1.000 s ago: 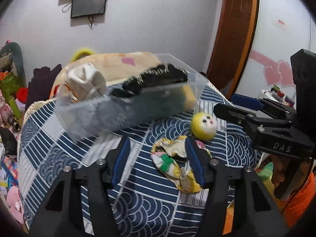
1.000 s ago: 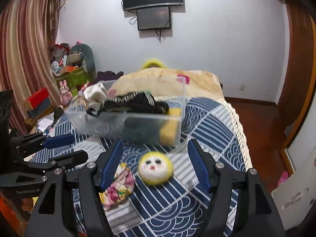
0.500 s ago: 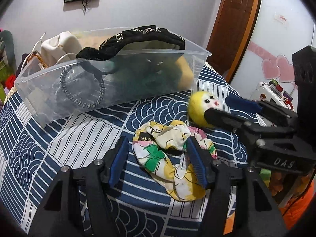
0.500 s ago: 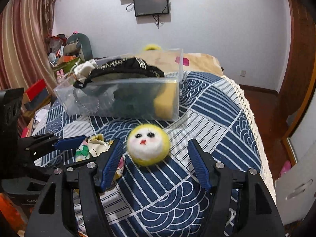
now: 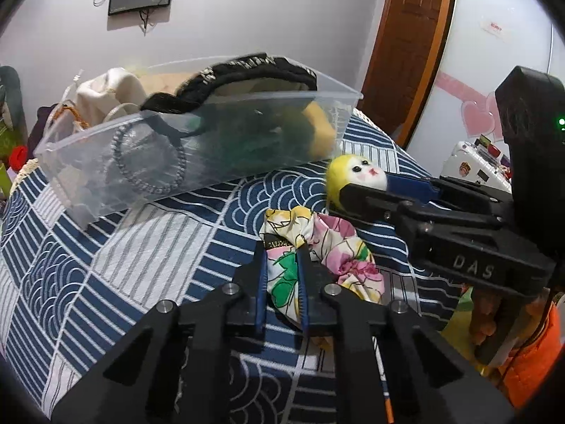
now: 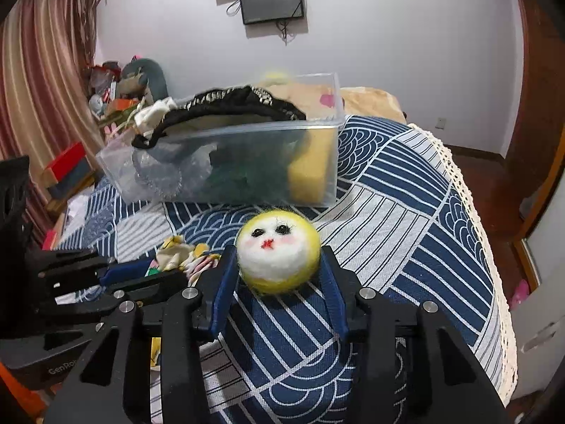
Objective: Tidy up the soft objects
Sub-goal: 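Grasp the floral scrunchie with the left gripper while the right gripper grasps the yellow face ball, then drop the scrunchie into the box with the left gripper while the right gripper drops the ball in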
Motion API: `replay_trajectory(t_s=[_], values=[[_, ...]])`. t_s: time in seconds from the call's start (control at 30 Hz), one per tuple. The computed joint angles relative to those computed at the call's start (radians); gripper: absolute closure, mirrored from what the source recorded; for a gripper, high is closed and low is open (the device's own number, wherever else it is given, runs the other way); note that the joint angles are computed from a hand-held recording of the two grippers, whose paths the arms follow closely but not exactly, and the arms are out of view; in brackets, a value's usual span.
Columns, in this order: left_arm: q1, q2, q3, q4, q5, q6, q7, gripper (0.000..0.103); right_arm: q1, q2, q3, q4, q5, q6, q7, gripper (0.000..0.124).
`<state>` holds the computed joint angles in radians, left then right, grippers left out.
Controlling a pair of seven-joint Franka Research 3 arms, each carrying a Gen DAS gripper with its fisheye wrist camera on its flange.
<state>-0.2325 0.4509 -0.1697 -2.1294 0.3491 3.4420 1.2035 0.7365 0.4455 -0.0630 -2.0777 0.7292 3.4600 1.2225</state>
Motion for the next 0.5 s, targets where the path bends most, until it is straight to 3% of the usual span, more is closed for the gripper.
replay_trajectory(t_s=[0.17, 0.3, 0.5], values=[[-0.062, -0.057, 0.076, -0.061, -0.074, 0.058, 0.031, 0.089, 0.026, -0.015, -0.011, -0.008, 0.036, 0.032, -0.029, 0.082], [-0.085, -0.097, 0.104, -0.088, -0.143, 0.089, 0.075, 0.089, -0.042, -0.036, 0.064, -0.019, 0.001, 0.067, -0.016, 0.082], [-0.154, -0.144, 0.159, -0.112, -0.339, 0.156, 0.219, 0.089, -0.069, -0.039, 0.100, 0.013, -0.010, 0.104, -0.032, 0.082]])
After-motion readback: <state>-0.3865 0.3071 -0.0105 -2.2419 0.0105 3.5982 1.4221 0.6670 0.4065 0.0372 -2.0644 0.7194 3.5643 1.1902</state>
